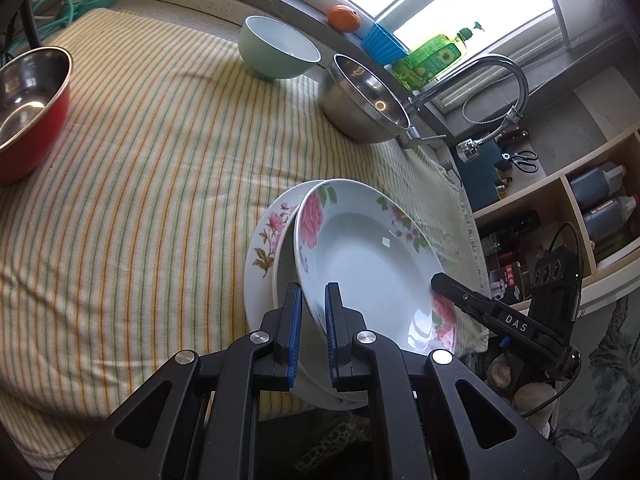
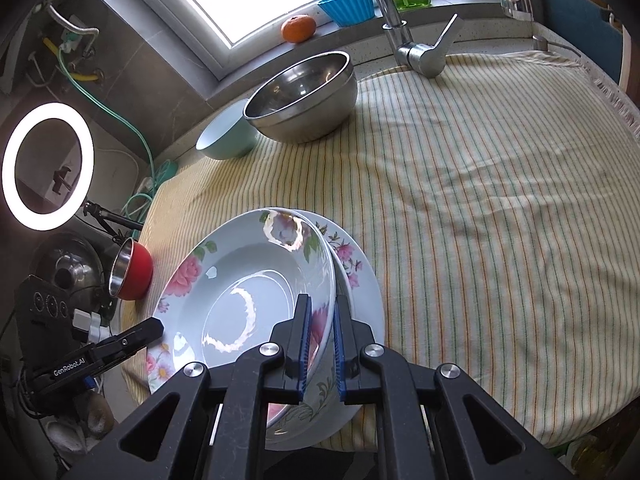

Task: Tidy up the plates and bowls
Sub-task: 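Lower the rose-pattern plate onto the branch-pattern plate with the right gripper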

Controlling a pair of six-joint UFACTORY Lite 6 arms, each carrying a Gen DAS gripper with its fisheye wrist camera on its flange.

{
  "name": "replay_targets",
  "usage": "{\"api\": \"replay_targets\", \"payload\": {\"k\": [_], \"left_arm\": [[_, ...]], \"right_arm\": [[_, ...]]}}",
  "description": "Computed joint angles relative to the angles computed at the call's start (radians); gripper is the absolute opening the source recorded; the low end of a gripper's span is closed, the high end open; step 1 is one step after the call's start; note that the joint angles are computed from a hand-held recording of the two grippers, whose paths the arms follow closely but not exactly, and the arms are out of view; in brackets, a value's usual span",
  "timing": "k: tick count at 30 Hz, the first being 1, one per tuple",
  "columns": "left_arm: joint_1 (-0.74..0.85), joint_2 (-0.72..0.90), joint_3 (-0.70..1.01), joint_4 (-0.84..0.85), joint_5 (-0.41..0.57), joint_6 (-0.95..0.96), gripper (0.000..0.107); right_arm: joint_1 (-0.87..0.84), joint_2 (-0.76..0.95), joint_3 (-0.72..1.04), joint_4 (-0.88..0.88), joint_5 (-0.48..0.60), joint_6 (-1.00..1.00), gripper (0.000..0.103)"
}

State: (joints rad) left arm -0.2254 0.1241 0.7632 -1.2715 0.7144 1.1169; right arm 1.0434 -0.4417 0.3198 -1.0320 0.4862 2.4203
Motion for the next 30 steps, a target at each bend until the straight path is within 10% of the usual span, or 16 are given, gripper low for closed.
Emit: {"api": "replay_targets", "payload": {"k": [30], "left_arm": [[-0.052, -0.014, 0.0, 0.133, -0.088, -0.112, 0.008]], "right_arm": [[0.022, 0.182, 0.132, 0.188, 0.023, -0.232, 0.014]]}}
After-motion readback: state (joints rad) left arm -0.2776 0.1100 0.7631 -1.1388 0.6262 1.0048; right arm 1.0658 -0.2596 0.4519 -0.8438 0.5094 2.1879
